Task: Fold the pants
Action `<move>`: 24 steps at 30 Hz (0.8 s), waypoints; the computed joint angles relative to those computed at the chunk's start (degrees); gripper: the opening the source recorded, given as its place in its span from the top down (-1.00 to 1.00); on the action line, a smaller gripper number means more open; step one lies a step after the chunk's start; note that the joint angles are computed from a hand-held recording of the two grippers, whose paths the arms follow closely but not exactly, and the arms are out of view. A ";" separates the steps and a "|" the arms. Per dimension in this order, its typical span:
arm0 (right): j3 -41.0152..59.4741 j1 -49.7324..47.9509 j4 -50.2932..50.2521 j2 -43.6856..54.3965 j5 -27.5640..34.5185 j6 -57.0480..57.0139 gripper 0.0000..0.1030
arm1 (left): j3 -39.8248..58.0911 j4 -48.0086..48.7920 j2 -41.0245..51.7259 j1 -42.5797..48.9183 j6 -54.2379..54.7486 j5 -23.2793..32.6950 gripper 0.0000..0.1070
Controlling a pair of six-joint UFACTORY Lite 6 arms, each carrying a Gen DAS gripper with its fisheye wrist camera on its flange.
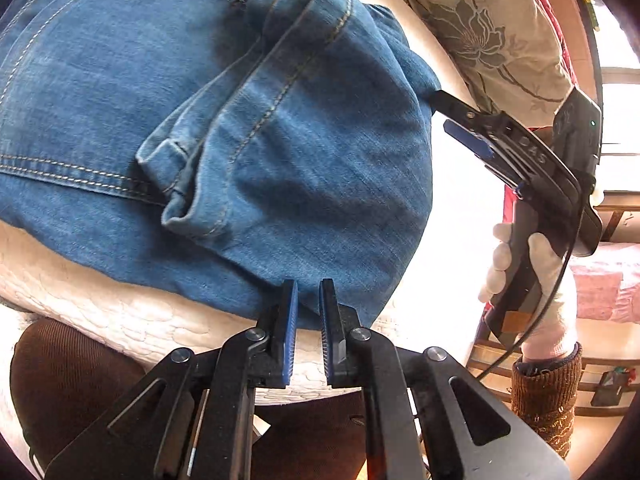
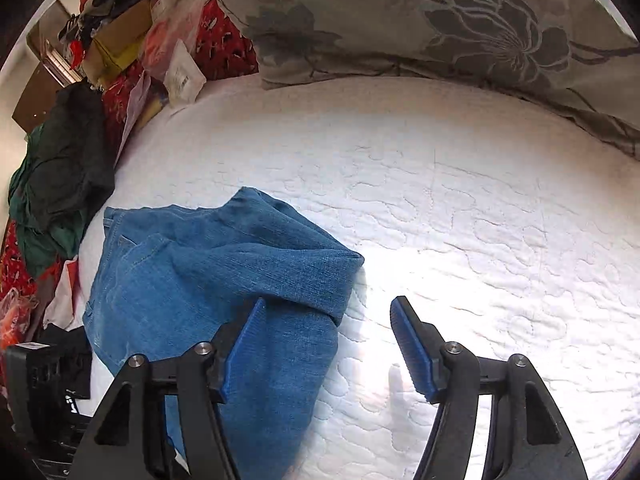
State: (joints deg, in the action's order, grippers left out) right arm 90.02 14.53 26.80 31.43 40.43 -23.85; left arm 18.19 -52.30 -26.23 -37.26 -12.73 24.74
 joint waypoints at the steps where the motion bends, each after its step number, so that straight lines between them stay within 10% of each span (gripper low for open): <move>1: 1.24 -0.07 1.32 1.78 0.32 -1.77 0.60 | 1.27 0.89 3.00 -0.96 -1.25 -1.30 0.86; 6: 13.19 -1.94 7.95 9.30 0.67 -3.46 1.00 | 5.14 4.20 15.08 -5.00 -5.79 -7.50 0.86; 11: 28.31 -1.16 -1.72 20.06 7.47 5.80 0.87 | 4.87 9.58 12.08 -5.90 -8.90 -3.89 0.86; 18: 2.87 -4.31 15.71 -0.07 7.77 -15.24 0.44 | -5.67 22.43 -23.97 14.44 -13.20 16.92 0.84; 24: -25.59 0.29 22.97 -23.25 5.94 -25.82 0.33 | -3.74 7.37 -13.20 32.38 11.88 19.38 0.50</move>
